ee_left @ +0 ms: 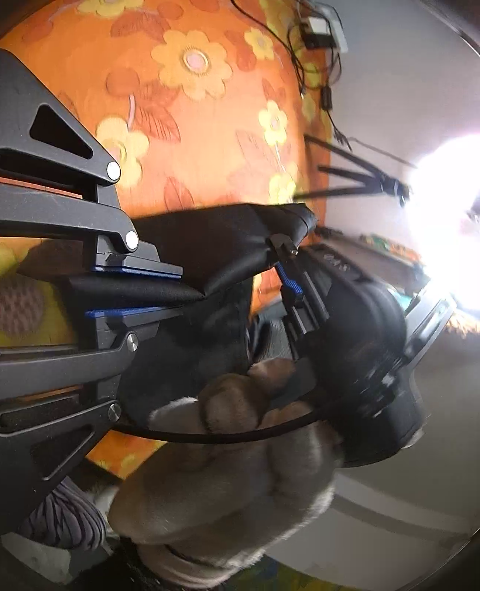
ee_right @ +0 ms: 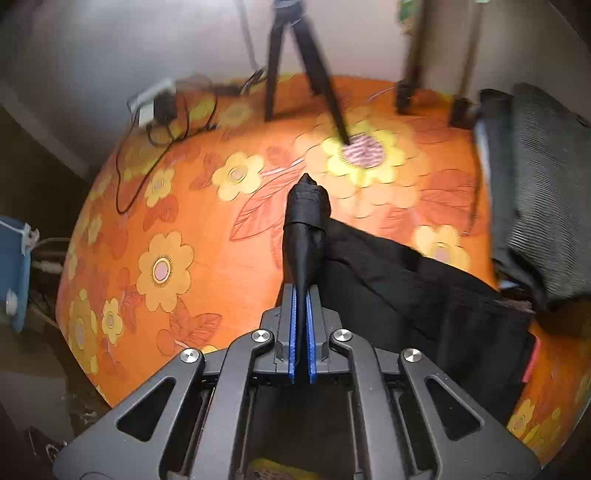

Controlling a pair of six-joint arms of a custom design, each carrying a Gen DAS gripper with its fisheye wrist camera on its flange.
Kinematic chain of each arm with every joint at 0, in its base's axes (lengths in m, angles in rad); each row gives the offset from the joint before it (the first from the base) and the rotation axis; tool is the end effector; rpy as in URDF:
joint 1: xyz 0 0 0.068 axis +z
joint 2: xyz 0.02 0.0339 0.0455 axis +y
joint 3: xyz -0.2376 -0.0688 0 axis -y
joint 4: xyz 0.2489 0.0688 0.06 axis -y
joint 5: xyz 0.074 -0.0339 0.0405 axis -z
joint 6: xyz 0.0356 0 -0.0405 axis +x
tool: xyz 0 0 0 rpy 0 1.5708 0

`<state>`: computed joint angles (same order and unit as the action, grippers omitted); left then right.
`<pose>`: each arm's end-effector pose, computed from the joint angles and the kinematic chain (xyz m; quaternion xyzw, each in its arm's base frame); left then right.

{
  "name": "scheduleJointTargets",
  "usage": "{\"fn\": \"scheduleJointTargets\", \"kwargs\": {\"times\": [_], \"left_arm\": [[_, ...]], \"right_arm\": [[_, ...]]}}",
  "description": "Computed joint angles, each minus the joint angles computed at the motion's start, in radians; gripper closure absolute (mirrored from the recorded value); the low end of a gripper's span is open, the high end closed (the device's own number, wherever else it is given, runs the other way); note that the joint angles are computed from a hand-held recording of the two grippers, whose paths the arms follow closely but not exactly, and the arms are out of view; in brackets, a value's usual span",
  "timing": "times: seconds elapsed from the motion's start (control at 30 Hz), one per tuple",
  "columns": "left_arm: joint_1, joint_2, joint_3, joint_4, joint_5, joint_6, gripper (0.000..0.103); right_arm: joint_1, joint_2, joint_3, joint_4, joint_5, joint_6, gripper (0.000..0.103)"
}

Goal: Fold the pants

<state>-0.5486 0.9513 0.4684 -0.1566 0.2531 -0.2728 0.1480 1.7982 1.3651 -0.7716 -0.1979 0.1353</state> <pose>0.1808 -0.1210 0.1798 0.1780 0.8702 -0.2812 0.3633 0.3586 0.0605 0.1933 -0.0242 0.9783 0.1217 0.1656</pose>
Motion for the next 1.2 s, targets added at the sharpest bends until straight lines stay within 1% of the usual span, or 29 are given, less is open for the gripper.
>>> {"fn": "scheduleJointTargets", "kwargs": {"times": [0.13,0.23,0.33,0.43,0.5,0.6,0.7,0.8,0.87,0.93,1.0,1.03,1.1,1.13,1.17,1.2], "left_arm": [[-0.104,-0.004,0.016,0.031,-0.027,-0.054,0.093],[-0.202,0.057,0.041,0.094,-0.063,-0.089,0.093],[-0.312,0.183,0.092,0.182,-0.097,-0.137,0.093],[-0.38,0.314,0.156,0.246,-0.116,-0.157,0.093],[-0.416,0.397,0.198,0.28,-0.116,-0.173,0.093],[-0.452,0.541,0.28,0.317,-0.111,-0.184,0.093],[-0.472,0.646,0.355,0.314,-0.114,-0.174,0.093],[-0.486,0.735,0.421,0.303,-0.112,-0.183,0.093],[-0.489,0.768,0.446,0.297,-0.111,-0.191,0.093],[-0.472,0.804,0.473,0.293,-0.086,-0.193,0.093],[-0.481,0.79,0.469,0.274,-0.088,-0.195,0.093],[-0.494,0.787,0.472,0.261,-0.095,-0.201,0.089],[-0.498,0.781,0.487,0.223,-0.086,-0.202,0.086],[-0.499,0.769,0.486,0.203,-0.081,-0.199,0.083],[-0.505,0.767,0.488,0.196,-0.084,-0.199,0.076],[-0.502,0.758,0.489,0.18,-0.082,-0.194,0.071]], "right_arm": [[-0.101,-0.121,-0.094,0.009,-0.046,-0.048,0.099],[-0.203,-0.207,-0.155,0.0,-0.086,-0.104,0.099],[-0.309,-0.273,-0.214,0.005,-0.108,-0.168,0.099],[-0.423,-0.309,-0.261,0.017,-0.136,-0.231,0.099],[-0.507,-0.311,-0.28,0.021,-0.159,-0.281,0.099],[-0.62,-0.272,-0.294,0.034,-0.189,-0.334,0.099],[-0.693,-0.218,-0.308,0.071,-0.192,-0.373,0.099],[-0.734,-0.158,-0.316,0.11,-0.195,-0.384,0.099],[-0.747,-0.126,-0.317,0.13,-0.198,-0.388,0.099],[-0.751,-0.088,-0.304,0.143,-0.192,-0.402,0.099],[-0.754,-0.067,-0.298,0.154,-0.191,-0.419,0.099],[-0.757,-0.053,-0.295,0.161,-0.193,-0.422,0.099],[-0.759,-0.035,-0.292,0.165,-0.198,-0.439,0.098],[-0.763,-0.031,-0.293,0.169,-0.201,-0.448,0.096],[-0.773,-0.025,-0.287,0.167,-0.203,-0.455,0.089],[-0.784,-0.033,-0.292,0.171,-0.201,-0.456,0.085]]}}
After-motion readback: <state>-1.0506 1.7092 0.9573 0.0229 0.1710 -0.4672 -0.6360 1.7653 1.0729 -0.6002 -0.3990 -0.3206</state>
